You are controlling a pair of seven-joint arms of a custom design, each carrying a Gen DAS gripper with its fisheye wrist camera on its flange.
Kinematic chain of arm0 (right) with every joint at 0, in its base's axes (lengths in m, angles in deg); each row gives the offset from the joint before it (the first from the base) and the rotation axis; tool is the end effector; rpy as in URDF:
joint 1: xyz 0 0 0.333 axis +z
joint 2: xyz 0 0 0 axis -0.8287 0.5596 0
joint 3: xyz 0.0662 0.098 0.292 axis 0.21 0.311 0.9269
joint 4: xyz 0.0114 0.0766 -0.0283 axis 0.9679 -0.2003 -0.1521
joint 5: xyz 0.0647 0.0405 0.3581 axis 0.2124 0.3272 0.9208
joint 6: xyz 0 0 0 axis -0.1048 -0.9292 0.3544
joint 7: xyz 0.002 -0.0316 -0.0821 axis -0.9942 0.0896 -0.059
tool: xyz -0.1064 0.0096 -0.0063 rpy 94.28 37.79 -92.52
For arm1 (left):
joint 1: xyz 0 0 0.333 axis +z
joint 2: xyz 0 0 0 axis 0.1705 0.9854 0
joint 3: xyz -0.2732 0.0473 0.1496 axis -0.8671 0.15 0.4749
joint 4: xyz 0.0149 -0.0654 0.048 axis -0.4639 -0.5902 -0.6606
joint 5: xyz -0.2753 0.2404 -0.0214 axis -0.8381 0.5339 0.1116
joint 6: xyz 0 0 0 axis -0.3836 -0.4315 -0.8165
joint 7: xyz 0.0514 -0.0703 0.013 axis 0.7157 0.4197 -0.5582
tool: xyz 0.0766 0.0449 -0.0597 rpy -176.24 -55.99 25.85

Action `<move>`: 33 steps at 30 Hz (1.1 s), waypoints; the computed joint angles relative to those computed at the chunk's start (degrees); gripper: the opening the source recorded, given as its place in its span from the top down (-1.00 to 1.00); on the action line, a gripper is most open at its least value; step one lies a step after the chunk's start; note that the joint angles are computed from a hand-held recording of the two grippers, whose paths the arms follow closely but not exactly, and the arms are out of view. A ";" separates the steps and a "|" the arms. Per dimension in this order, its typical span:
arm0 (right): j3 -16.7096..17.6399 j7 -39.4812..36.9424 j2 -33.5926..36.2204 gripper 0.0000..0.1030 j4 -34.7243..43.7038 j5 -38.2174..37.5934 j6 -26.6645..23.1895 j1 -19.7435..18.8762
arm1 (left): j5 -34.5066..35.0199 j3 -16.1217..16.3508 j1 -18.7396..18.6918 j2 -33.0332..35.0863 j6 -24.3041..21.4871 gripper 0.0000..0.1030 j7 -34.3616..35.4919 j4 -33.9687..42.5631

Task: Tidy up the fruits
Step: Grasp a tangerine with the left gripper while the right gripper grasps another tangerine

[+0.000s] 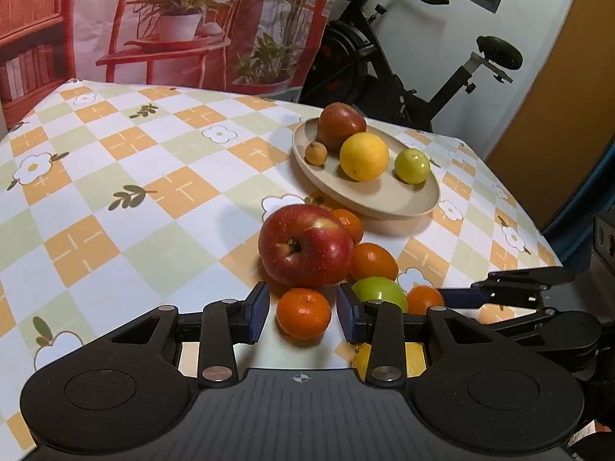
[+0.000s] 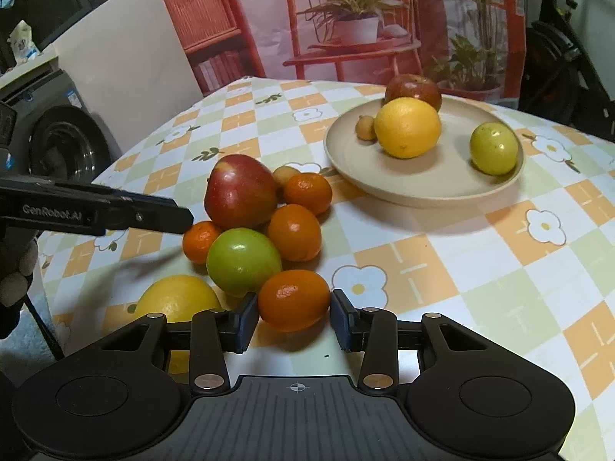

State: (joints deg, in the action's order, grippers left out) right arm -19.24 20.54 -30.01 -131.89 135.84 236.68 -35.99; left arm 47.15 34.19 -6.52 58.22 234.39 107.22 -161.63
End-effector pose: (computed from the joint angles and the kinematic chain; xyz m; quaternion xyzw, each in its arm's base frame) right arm 0.4709 0.1792 0.4712 -0.7732 0.5161 -0.0713 0.3617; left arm 0.4325 -0.3042 0.4715 -0.6415 0.6663 -0.3481 0.1530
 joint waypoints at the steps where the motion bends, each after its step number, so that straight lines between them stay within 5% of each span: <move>1: 0.02 -0.35 -0.11 0.28 -0.16 0.19 0.50 0.07 | -0.47 -0.01 -0.12 0.20 -0.14 0.22 0.40 0.09; 19: -0.63 -2.76 -1.17 0.28 -1.22 3.21 3.89 0.22 | -10.10 -0.33 -0.97 3.99 -1.49 0.22 8.16 1.92; 33: -1.33 -4.41 -2.32 0.27 -1.49 5.30 5.29 0.23 | -3.62 -0.37 -1.00 1.92 -3.45 0.30 4.11 1.98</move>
